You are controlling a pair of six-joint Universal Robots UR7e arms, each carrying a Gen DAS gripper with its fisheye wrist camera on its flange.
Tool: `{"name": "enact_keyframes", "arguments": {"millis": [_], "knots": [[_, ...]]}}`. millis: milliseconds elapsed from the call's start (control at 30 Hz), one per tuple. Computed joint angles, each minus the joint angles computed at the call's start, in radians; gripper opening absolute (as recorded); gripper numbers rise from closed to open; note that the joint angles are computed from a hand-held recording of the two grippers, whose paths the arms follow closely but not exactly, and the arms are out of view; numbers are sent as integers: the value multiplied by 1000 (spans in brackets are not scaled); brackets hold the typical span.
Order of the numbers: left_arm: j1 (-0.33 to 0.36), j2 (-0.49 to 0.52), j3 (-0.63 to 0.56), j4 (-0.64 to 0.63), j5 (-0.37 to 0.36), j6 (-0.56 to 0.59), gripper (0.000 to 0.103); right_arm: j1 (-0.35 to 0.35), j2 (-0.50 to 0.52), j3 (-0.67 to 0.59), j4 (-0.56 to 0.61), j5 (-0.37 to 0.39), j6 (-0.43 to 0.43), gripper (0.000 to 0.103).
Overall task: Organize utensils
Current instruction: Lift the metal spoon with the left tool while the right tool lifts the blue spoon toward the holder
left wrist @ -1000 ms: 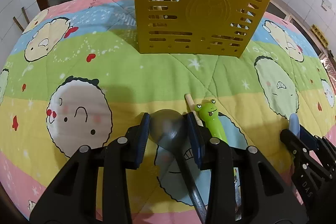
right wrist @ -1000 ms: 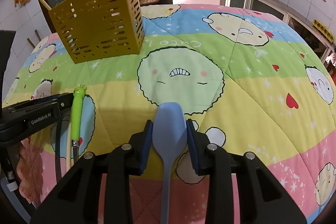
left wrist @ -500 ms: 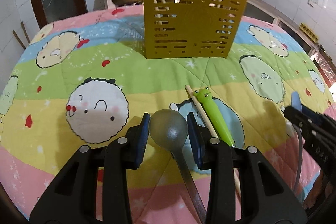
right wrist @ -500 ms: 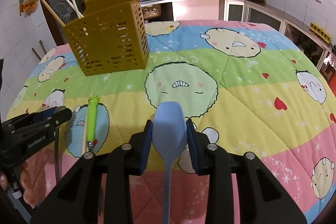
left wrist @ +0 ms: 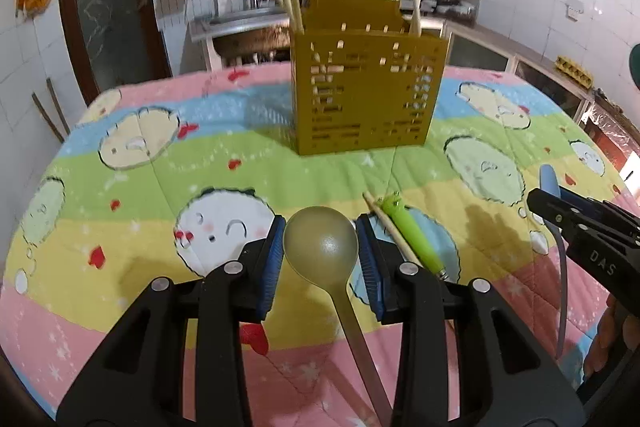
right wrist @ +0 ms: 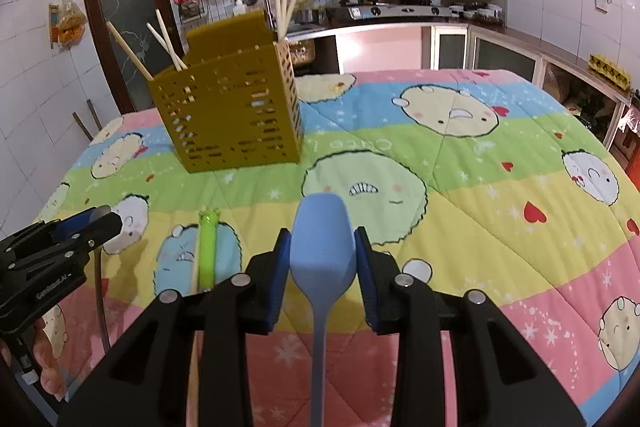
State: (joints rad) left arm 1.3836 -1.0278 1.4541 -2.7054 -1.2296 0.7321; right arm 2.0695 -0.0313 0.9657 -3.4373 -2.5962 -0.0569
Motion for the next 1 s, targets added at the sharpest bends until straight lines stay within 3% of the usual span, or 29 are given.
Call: {"name": "enact_keyframes", "arguments": {"millis": [267,500,1000], "knots": [[3,-13,3,-34,-74,24,35,11,22,-42,-115,25,-103,32],[4,4,-38,-10,-114,17,35,9,41,-98,-149,49,-160,32],[-3,60,-90,-169,-166,76,35,0,110,-254,-261,100,-336,32]]}}
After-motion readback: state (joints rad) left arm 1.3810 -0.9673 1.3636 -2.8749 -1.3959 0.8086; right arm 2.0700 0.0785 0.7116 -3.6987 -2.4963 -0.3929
